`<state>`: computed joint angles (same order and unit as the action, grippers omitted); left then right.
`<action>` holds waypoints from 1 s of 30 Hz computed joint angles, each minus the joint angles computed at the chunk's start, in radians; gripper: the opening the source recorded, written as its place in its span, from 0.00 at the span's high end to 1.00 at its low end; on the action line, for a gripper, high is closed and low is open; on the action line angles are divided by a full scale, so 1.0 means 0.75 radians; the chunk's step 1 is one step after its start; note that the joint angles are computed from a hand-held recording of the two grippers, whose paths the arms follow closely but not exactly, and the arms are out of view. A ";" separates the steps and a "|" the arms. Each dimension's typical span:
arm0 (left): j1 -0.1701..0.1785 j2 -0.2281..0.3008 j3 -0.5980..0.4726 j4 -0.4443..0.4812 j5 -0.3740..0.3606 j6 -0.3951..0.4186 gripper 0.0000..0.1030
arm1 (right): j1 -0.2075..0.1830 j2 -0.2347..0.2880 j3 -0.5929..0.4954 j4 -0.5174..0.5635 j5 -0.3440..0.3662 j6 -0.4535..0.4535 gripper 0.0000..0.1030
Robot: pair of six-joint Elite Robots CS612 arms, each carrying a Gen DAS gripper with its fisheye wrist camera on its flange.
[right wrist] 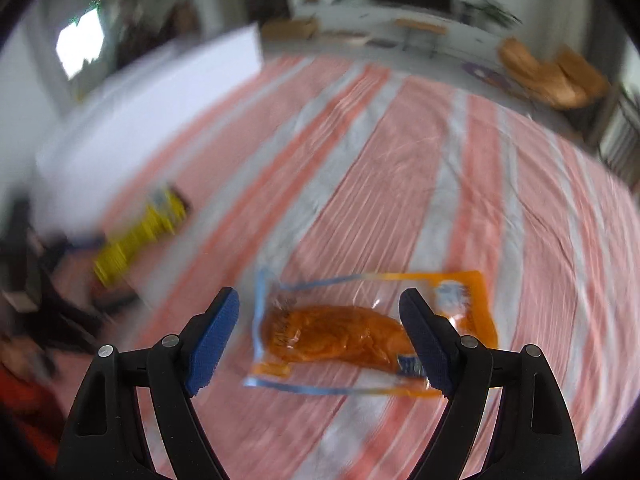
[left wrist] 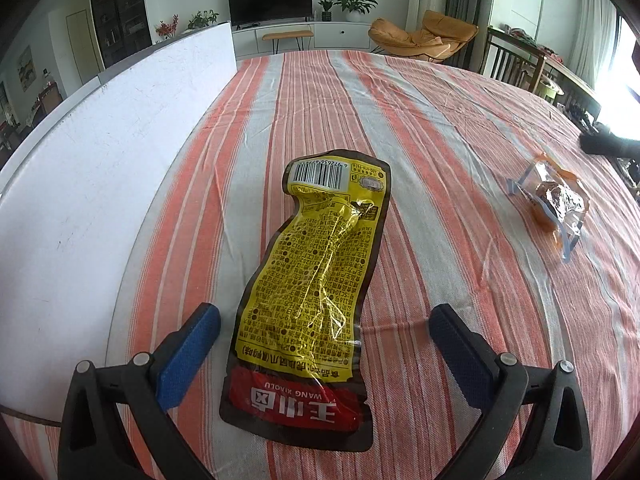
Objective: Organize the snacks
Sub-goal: 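Grasp the orange sausage bag with the right gripper while the left holds the spicy bag, then carry both bags into the white box and open both grippers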
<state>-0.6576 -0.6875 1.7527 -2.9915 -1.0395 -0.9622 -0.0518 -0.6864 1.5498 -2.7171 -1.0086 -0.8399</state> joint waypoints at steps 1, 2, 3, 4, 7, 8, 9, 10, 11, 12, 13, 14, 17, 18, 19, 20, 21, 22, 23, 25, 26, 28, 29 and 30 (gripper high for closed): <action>0.000 0.000 0.000 0.000 0.000 0.000 0.00 | -0.006 -0.006 -0.004 0.017 0.021 0.060 0.18; 0.000 0.001 -0.001 0.001 0.000 0.001 0.00 | -0.013 -0.012 -0.015 0.043 0.014 0.159 0.18; 0.000 0.000 0.000 0.000 0.000 0.000 0.00 | -0.012 -0.015 -0.027 0.074 -0.028 0.246 0.18; 0.000 0.001 -0.001 0.000 0.000 0.001 0.00 | -0.008 -0.019 -0.052 0.160 -0.107 0.350 0.18; 0.000 0.000 0.000 0.000 0.000 0.000 0.00 | -0.010 0.022 -0.175 0.575 -0.151 0.606 0.17; 0.000 0.001 0.000 -0.001 0.000 0.000 0.00 | -0.010 0.048 -0.197 0.656 -0.106 0.684 0.17; 0.001 0.001 -0.001 -0.001 -0.001 0.001 0.00 | -0.006 0.056 -0.207 0.680 -0.106 0.721 0.17; 0.001 0.001 -0.001 -0.002 -0.001 0.001 0.00 | 0.006 0.065 -0.209 0.649 -0.121 0.770 0.16; 0.000 0.001 0.000 -0.004 0.000 0.001 0.00 | 0.021 0.063 -0.196 0.562 -0.140 0.797 0.16; 0.000 0.000 0.002 -0.005 0.000 0.000 0.00 | 0.044 0.060 -0.171 0.422 -0.180 0.813 0.16; 0.001 0.000 0.001 -0.004 0.000 0.001 0.00 | 0.067 0.060 -0.157 0.321 -0.231 0.796 0.16; 0.001 0.000 0.000 -0.003 0.000 0.001 0.00 | 0.088 0.066 -0.152 0.230 -0.269 0.777 0.16; -0.002 -0.002 0.002 0.000 0.002 -0.003 0.00 | 0.132 0.098 -0.182 0.181 -0.375 0.768 0.15; -0.002 -0.002 0.003 -0.001 0.002 -0.003 0.00 | 0.143 0.099 -0.166 0.123 -0.408 0.746 0.14; -0.002 -0.002 0.005 -0.004 0.002 -0.001 0.00 | 0.163 0.103 -0.164 0.108 -0.482 0.681 0.15; -0.003 -0.002 0.007 -0.011 0.001 0.009 0.04 | 0.186 0.102 -0.143 0.063 -0.569 0.561 0.17; -0.006 -0.003 0.018 -0.047 0.009 0.041 0.22 | 0.195 0.096 -0.116 -0.001 -0.599 0.479 0.21; -0.010 -0.006 0.032 -0.083 0.022 0.065 0.34 | 0.189 0.086 -0.092 -0.010 -0.582 0.433 0.27; -0.010 -0.013 0.050 -0.123 0.019 0.071 0.55 | 0.181 0.078 -0.083 0.002 -0.563 0.439 0.30; 0.007 -0.021 0.086 -0.243 -0.082 0.037 0.67 | 0.166 0.060 -0.054 -0.001 -0.537 0.418 0.42; 0.019 -0.020 0.118 -0.358 -0.147 -0.006 0.70 | 0.149 0.044 -0.030 0.004 -0.498 0.409 0.44; 0.023 -0.013 0.163 -0.518 -0.183 -0.066 0.70 | 0.105 0.023 -0.014 0.065 -0.373 0.423 0.48; 0.023 -0.007 0.184 -0.604 -0.199 -0.090 0.70 | 0.072 0.003 0.007 0.113 -0.251 0.424 0.49; 0.024 -0.001 0.203 -0.706 -0.224 -0.113 0.70 | 0.049 -0.011 0.023 0.147 -0.163 0.424 0.50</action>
